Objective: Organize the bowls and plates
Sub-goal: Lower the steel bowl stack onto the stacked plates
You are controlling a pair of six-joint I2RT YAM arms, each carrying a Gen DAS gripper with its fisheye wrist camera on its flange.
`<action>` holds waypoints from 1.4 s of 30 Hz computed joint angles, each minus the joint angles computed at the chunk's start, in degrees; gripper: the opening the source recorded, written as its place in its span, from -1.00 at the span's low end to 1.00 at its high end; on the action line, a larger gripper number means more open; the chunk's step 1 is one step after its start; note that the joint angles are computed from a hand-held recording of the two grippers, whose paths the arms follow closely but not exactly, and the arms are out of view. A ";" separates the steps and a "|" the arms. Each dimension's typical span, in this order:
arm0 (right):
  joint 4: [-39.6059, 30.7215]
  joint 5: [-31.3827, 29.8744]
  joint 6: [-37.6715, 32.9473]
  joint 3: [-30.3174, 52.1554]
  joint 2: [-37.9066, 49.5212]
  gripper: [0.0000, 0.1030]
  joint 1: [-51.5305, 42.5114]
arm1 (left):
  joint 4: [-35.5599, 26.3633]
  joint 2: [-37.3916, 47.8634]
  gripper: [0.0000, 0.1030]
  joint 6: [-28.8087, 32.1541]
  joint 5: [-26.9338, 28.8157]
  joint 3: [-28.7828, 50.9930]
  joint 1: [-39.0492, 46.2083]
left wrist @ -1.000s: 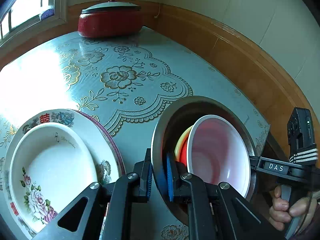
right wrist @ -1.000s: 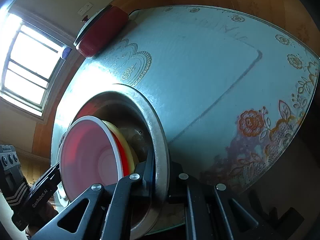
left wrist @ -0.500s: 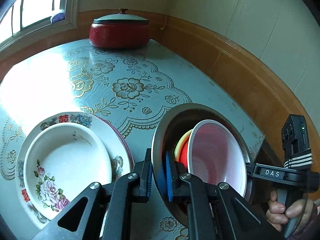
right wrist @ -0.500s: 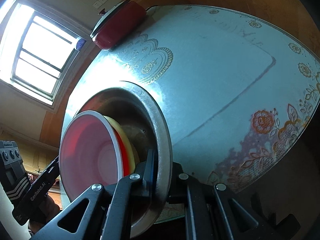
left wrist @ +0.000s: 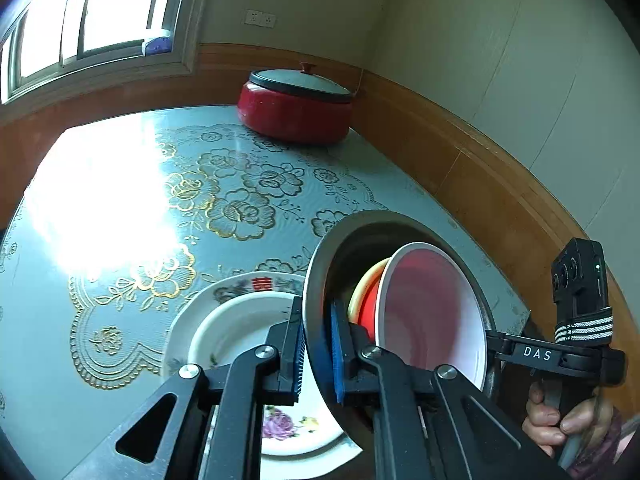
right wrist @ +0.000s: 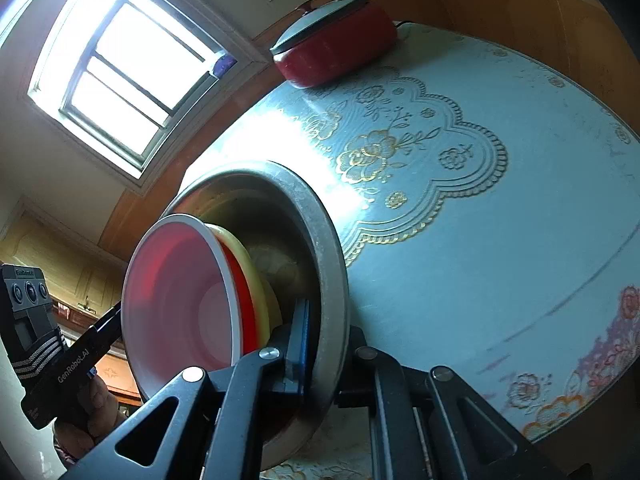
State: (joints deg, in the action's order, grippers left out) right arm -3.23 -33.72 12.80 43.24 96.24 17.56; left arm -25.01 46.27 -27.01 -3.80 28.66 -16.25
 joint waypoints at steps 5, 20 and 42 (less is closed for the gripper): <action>0.90 5.04 4.49 3.16 3.57 -0.83 7.25 | -1.52 -1.72 -0.81 9.82 12.56 -2.71 16.83; -0.10 16.27 12.38 7.58 9.98 -0.81 16.03 | 3.61 13.80 -0.78 26.12 28.67 -6.18 36.47; 8.32 22.69 20.61 -1.81 2.07 -0.54 17.66 | 3.30 9.59 -0.69 30.27 28.52 -7.57 36.20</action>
